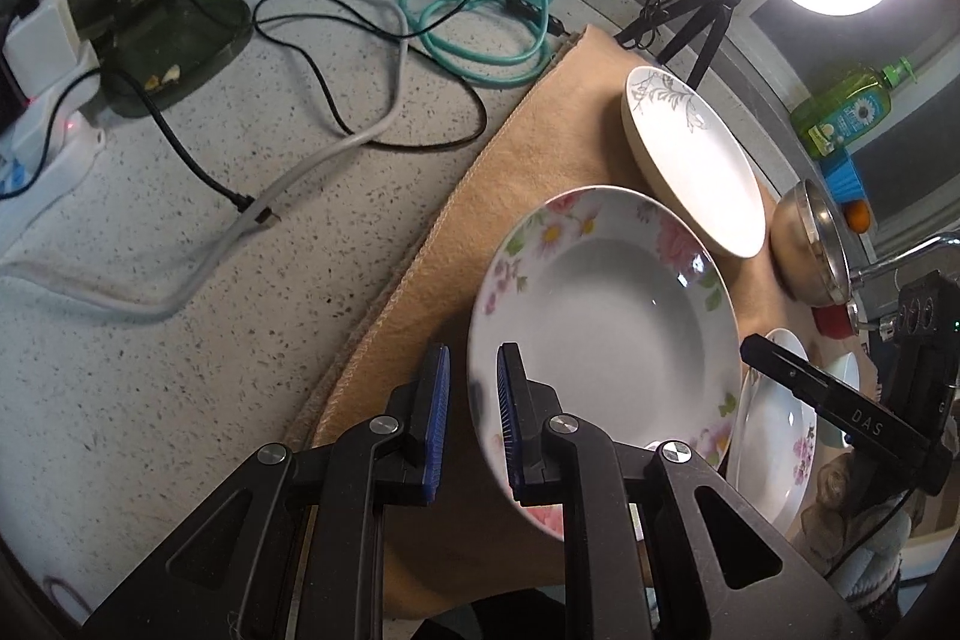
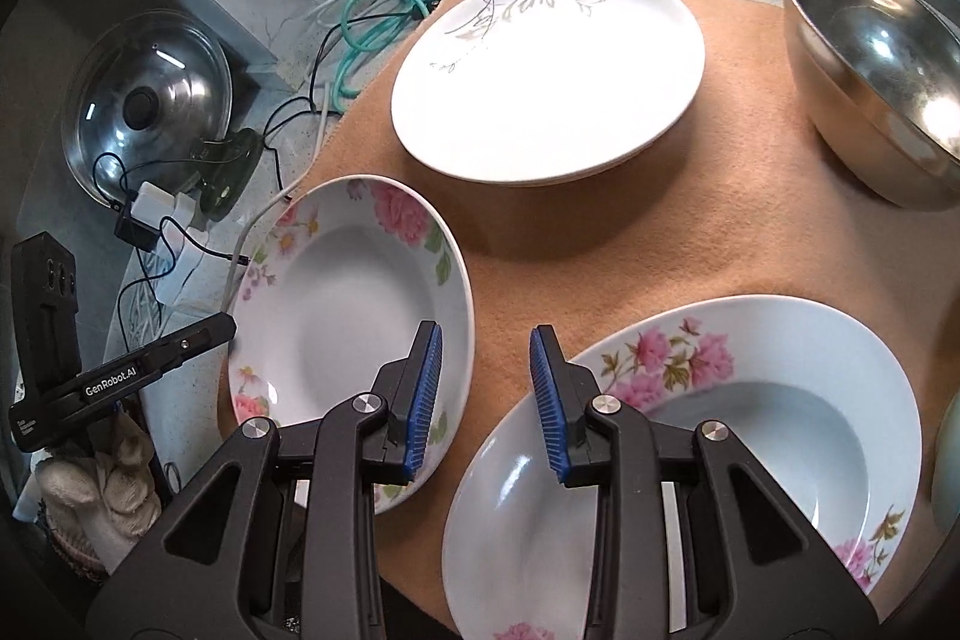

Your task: Organize plates and bowls

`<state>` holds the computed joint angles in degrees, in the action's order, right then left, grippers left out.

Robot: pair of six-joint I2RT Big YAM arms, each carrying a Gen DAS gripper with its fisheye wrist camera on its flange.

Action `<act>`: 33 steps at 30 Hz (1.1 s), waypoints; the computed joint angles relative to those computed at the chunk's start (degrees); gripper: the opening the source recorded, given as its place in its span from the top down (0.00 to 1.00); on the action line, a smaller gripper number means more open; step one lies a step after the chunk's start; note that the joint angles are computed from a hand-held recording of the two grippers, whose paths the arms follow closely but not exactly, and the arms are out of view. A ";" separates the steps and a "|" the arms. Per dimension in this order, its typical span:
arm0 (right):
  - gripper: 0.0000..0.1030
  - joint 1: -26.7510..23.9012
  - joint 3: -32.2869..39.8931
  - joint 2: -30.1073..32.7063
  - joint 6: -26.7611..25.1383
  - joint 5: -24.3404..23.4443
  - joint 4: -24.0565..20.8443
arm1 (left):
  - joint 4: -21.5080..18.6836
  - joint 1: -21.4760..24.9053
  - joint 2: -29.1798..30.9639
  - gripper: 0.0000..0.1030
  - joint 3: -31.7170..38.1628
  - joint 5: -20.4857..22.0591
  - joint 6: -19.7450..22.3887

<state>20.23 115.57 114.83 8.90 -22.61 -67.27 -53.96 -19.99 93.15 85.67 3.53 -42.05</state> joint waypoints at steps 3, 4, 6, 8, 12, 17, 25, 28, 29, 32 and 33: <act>0.70 0.24 0.91 0.77 -0.76 0.05 -0.82 | 0.73 0.23 0.24 0.86 -0.42 1.56 -0.04; 0.72 0.27 1.07 0.93 -0.94 -0.08 -0.95 | 0.92 0.18 0.23 0.86 -0.57 1.78 -0.05; 0.81 0.42 1.55 1.30 -1.56 -0.21 -1.40 | 1.06 0.14 0.39 0.86 -0.64 2.03 0.12; 0.82 0.65 1.89 1.55 -2.08 -0.22 -1.53 | 1.24 0.15 0.56 0.86 -0.65 2.43 0.15; 0.85 1.07 2.85 2.27 -2.97 -0.05 -2.24 | 1.65 0.10 0.81 0.89 -0.65 2.62 0.41; 0.88 1.22 3.45 2.84 -2.78 -0.36 -2.70 | 2.23 0.20 0.61 0.89 -1.08 2.93 0.51; 0.88 1.06 2.91 2.38 -2.00 -0.88 -2.27 | 1.41 -0.41 0.69 0.89 -0.17 1.24 1.25; 0.88 0.89 2.02 1.55 -1.48 -1.06 -1.74 | 1.13 -0.65 0.46 0.89 0.32 0.55 1.65; 0.88 0.70 1.40 1.04 -1.28 -1.23 -1.48 | 1.03 -0.77 0.37 0.89 0.62 0.30 1.95; 0.88 0.04 -0.65 -0.87 -0.13 -1.84 -0.28 | 0.59 -1.23 0.49 0.89 1.86 -0.34 2.90; 0.88 -0.32 -1.28 -1.57 0.48 -1.99 0.17 | 0.53 -1.40 0.56 0.89 2.37 -0.27 3.19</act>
